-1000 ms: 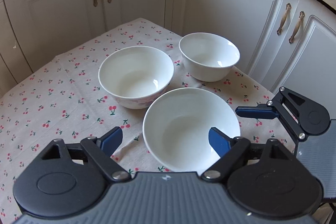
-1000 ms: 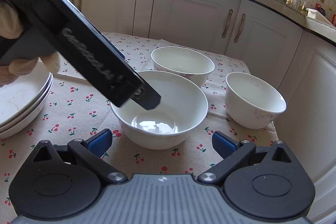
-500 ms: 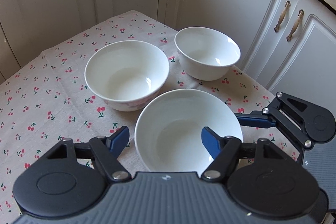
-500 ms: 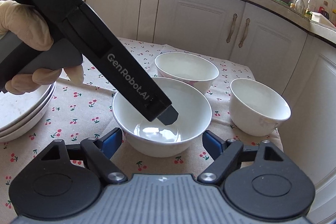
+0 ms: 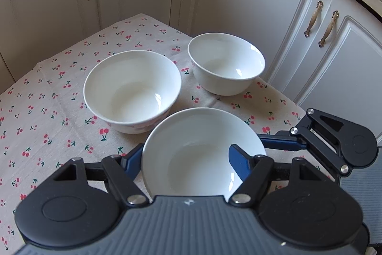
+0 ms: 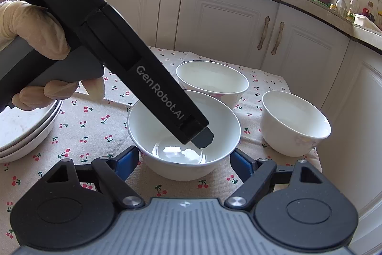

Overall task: Organize plates and bowls
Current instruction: 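Grasp the rim of the white bowl with the left gripper, then lift and carry the bowl with the left gripper toward the plate stack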

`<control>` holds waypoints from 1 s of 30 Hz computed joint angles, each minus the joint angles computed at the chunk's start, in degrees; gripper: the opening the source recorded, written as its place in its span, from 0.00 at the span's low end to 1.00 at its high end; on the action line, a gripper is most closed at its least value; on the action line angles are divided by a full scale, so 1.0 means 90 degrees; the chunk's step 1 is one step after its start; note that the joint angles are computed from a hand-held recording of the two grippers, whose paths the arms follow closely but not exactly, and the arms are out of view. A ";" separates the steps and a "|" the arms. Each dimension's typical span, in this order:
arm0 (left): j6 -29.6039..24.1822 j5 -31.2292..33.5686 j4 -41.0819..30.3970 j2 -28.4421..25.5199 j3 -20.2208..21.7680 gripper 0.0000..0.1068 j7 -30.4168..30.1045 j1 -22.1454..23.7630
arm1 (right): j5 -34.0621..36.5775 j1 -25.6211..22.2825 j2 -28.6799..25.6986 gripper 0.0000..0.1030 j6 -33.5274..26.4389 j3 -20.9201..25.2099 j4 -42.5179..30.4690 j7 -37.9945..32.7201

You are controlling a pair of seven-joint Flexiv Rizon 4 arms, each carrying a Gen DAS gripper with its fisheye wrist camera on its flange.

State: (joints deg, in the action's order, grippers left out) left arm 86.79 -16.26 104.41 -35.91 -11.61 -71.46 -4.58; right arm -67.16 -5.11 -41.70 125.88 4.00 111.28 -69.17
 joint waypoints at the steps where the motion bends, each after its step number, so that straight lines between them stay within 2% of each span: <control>1: -0.0004 0.0007 -0.0003 -0.0001 0.0005 0.69 0.0003 -0.0003 | -0.0053 -0.0020 -0.0006 0.84 -0.0003 0.0009 -0.0020 0.0052; 14: 0.0067 0.0091 0.0192 0.0207 0.0105 0.69 -0.0076 -0.0136 | -0.0562 -0.0067 0.0169 0.84 0.0176 -0.0197 0.0050 0.0472; 30: 0.0680 0.0208 0.1206 0.0890 0.0128 0.69 -0.0712 -0.0358 | -0.1302 -0.0188 0.0771 0.84 0.0882 -0.0643 0.0734 0.0549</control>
State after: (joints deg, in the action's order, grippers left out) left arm 92.91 -14.39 115.26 -27.90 -10.46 -77.86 -7.80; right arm -78.88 -6.80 -34.76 133.81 -1.78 117.89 -64.22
